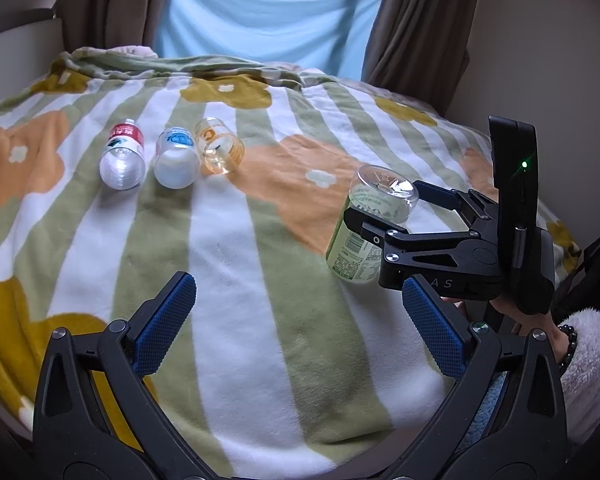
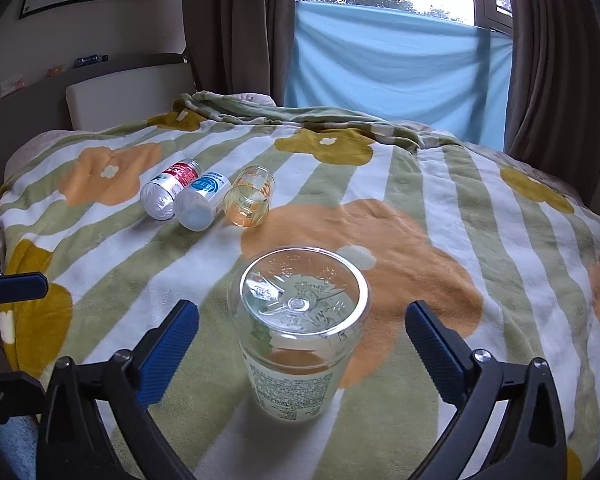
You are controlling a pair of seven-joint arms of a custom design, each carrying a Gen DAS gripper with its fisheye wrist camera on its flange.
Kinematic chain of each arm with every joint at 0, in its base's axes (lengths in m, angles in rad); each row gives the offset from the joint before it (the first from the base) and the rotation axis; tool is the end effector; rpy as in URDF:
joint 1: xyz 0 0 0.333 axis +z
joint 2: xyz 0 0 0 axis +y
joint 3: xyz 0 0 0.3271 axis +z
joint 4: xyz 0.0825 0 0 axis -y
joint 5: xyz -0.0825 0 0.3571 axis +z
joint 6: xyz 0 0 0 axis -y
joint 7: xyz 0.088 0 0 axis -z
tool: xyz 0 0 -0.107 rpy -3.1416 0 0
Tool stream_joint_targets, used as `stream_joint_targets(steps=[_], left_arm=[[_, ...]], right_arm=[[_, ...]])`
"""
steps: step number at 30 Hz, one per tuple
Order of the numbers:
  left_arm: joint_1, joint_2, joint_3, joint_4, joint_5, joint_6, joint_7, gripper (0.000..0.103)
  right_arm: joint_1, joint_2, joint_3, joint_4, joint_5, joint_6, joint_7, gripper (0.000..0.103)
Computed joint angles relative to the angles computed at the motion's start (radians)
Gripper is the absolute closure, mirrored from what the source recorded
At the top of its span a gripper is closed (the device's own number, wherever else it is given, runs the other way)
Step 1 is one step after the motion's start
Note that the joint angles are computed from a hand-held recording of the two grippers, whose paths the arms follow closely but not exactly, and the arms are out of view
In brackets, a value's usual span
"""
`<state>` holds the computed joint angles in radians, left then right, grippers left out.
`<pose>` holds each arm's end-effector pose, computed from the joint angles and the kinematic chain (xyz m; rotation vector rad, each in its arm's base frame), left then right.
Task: Flip cup upside down
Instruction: 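Lift the cup with the right tool, turn it over, lower onto the bed, then open the right tool and pull it back from the cup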
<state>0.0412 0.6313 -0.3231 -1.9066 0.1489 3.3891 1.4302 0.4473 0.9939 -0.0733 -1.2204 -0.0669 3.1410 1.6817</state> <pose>0.6475 -0.1672 0.3164 -1.6511 1.9295 -1.1069 0.7263 0.3176 0.3006 -1.9130 1.2764 -0.6709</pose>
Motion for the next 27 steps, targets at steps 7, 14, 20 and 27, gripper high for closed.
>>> stream_joint_targets(steps=[7, 14, 20, 27], left_arm=[[-0.013, -0.003, 0.016, -0.008, -0.004, 0.013, -0.002, 0.0], [-0.063, -0.047, 0.072, -0.042, -0.031, 0.046, -0.012, 0.0], [-0.191, -0.158, 0.199, -0.116, -0.122, 0.111, 0.01, 0.0], [-0.374, -0.275, 0.344, -0.176, -0.371, 0.214, 0.19, 0.0]], right_arm=[[-0.044, 0.001, 0.067, -0.012, 0.015, 0.028, -0.032, 0.0], [0.011, -0.101, -0.004, -0.159, 0.029, 0.117, -0.026, 0.0], [0.151, -0.269, -0.167, -0.375, 0.129, 0.232, -0.004, 0.0], [0.577, -0.371, -0.603, -0.574, 0.473, 0.275, -0.044, 0.0]])
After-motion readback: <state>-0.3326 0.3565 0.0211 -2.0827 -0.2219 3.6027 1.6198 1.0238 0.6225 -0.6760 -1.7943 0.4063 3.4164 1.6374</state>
